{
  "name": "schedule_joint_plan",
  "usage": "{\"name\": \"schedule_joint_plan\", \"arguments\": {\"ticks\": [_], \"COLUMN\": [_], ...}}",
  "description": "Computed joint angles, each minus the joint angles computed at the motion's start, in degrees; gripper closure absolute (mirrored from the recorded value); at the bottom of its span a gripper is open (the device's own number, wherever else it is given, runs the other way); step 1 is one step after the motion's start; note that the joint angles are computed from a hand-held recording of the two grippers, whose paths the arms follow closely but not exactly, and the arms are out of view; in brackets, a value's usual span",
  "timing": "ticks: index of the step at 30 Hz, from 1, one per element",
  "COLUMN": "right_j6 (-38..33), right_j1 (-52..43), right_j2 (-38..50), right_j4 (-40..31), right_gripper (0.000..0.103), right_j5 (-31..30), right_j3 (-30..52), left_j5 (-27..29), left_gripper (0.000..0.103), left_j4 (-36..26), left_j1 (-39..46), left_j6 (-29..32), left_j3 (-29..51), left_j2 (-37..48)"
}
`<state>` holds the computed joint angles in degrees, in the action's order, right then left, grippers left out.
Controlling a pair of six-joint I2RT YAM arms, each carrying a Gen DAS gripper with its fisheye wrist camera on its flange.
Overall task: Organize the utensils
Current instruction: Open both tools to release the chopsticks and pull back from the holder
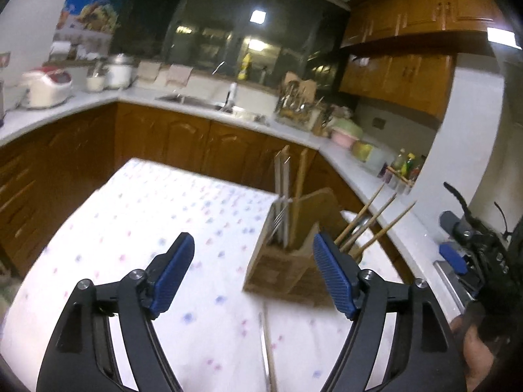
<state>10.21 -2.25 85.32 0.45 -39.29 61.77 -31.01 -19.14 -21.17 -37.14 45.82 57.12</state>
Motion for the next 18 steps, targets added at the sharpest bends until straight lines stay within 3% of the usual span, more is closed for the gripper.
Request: {"name": "schedule_joint_plan", "arguments": {"ticks": [4,11,18], "right_j6": [-1.2,-5.3,-8.1], "right_j1": [-1.2,-4.3,-7.1], "right_j2": [-3.5,-11.0,-17.6], "right_j4": [0.2,-2.0,-5.0], "right_gripper": [0.004,0.002,0.002], "right_j5": [-1.8,-4.4,-6.2], "right_j3": [-5.1,-14.4,-20.1], "left_j5": [-1.3,-11.0,-18.4], "left_gripper": [0.026,0.016,0.015], "left_j4": [-3.3,-11.0,-18.4], "left_j1": [-1.7,-10.6,-19.2], "left_j6": [-3.8,-10.3,-16.0], "left_j3": [-3.4,-7.3,-7.9], "left_j2": [-4.0,-8.9,-12.2]}}
